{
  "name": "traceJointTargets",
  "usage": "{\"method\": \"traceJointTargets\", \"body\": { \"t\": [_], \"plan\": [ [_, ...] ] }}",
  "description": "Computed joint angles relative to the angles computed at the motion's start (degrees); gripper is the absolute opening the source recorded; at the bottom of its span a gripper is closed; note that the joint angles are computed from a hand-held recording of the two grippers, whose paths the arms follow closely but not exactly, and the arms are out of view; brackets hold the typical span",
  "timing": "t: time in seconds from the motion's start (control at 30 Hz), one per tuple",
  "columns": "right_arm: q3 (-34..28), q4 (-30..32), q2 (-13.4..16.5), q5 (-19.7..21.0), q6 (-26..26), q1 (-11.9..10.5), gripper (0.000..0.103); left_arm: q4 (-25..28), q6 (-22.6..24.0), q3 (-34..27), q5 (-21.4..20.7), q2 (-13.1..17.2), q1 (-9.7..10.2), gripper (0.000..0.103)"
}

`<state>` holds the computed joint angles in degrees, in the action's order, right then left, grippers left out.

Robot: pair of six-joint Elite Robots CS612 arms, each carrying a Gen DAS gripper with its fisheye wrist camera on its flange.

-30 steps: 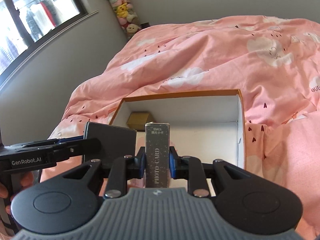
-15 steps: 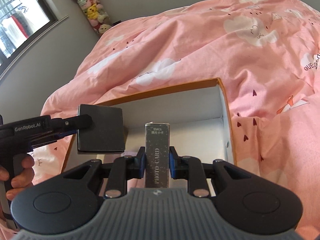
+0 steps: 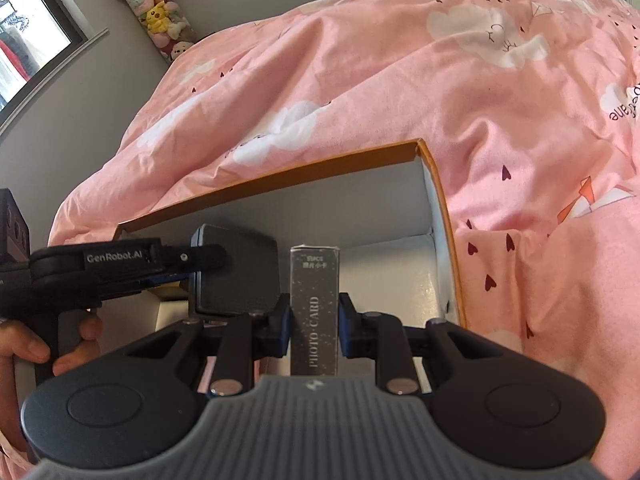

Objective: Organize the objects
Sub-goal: 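Lower the grey box into the orange box, open left gripper while right holds card box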

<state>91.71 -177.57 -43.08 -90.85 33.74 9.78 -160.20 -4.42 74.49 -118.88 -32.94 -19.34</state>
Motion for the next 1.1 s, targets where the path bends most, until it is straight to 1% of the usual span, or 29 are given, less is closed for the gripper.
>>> {"method": "traceJointTargets", "body": {
  "t": [0.13, 0.27, 0.33, 0.4, 0.5, 0.6, 0.67, 0.77, 0.8, 0.83, 0.9, 0.93, 1.0, 1.03, 1.1],
  "plan": [
    [-1.0, 1.1, 0.8, 0.3, 0.1, -0.1, 0.024, 0.6, 2.0, 0.2, 1.2, -0.2, -0.10, 0.040],
    [-1.9, 2.5, 1.3, 0.0, -0.3, -0.1, 0.024, -0.5, 5.3, 1.4, 6.5, -1.4, -0.87, 0.040],
    [-2.2, 2.9, 1.4, 0.0, -0.6, 0.0, 0.024, -1.1, 7.2, 2.0, 6.6, -1.8, -0.80, 0.040],
    [-2.4, 3.2, 1.5, 0.0, -0.7, 0.0, 0.024, -1.8, 7.9, 2.4, 6.8, -2.2, -0.73, 0.040],
    [-2.6, 3.5, 1.6, 0.0, -0.8, 0.1, 0.024, -3.7, 9.1, 3.5, 8.0, -2.9, -0.77, 0.045],
    [-2.7, 3.6, 1.7, 0.2, -0.9, 0.2, 0.024, -3.4, 10.5, 4.1, 8.5, -3.5, -0.79, 0.045],
    [-2.8, 3.7, 1.7, 0.2, -0.9, 0.3, 0.024, -2.0, 10.6, 4.1, 9.3, -3.7, -0.93, 0.033],
    [-3.0, 3.8, 1.9, 0.1, -0.6, 0.3, 0.024, -2.1, 10.3, 4.2, 9.8, -3.6, -1.01, 0.025],
    [-3.0, 3.8, 1.9, 0.0, -0.5, 0.3, 0.024, -2.1, 10.3, 4.2, 9.9, -3.6, -1.02, 0.020],
    [-3.0, 3.8, 1.9, 0.0, -0.6, 0.3, 0.024, -2.3, 10.3, 4.3, 10.6, -3.7, -1.12, 0.017],
    [-3.0, 3.9, 1.8, -0.1, -0.6, 0.4, 0.024, -2.6, 10.7, 4.9, 14.3, -4.2, -1.71, 0.013],
    [-3.0, 4.0, 1.8, -0.1, -0.7, 0.4, 0.024, -2.5, 11.3, 5.1, 15.9, -4.4, -1.99, 0.012],
    [-3.1, 4.1, 1.8, -0.3, -0.6, 0.4, 0.024, -2.0, 11.8, 5.1, 16.8, -4.5, -2.15, 0.012],
    [-3.1, 4.1, 1.8, -0.2, -0.6, 0.4, 0.024, -1.7, 11.8, 5.1, 17.2, -4.6, -2.23, 0.011],
    [-3.1, 4.1, 1.9, 0.0, -0.7, 0.3, 0.024, -0.2, 12.1, 4.9, 19.4, -4.7, -2.64, 0.007]
  ]
}}
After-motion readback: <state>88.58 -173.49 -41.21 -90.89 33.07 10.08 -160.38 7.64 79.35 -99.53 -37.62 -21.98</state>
